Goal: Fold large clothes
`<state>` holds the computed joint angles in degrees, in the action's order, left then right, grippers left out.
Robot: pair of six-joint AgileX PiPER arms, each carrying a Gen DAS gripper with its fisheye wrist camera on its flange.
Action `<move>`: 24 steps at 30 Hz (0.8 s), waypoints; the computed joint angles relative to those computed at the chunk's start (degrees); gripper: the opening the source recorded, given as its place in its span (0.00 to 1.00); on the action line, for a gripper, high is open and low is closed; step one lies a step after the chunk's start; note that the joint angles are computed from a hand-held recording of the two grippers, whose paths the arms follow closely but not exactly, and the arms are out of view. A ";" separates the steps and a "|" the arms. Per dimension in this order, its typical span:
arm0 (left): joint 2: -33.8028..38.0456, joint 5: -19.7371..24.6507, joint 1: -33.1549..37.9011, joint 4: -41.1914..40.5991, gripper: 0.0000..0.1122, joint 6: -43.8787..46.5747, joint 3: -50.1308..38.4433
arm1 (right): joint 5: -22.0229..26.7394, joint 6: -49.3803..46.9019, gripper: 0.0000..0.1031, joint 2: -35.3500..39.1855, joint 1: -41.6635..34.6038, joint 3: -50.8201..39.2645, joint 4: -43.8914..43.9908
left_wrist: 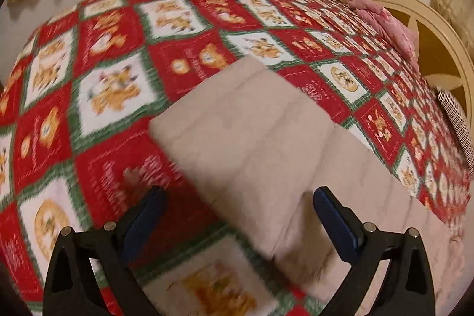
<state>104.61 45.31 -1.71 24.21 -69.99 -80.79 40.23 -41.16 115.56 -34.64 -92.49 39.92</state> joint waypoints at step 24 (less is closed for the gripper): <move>-3.74 5.82 -38.16 42.66 0.06 -5.29 -11.54 | 0.11 -0.61 0.83 -0.13 -0.10 0.32 0.86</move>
<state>100.87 51.13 -39.87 66.86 -75.28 -92.33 40.35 -41.77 115.43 -34.75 -92.17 40.79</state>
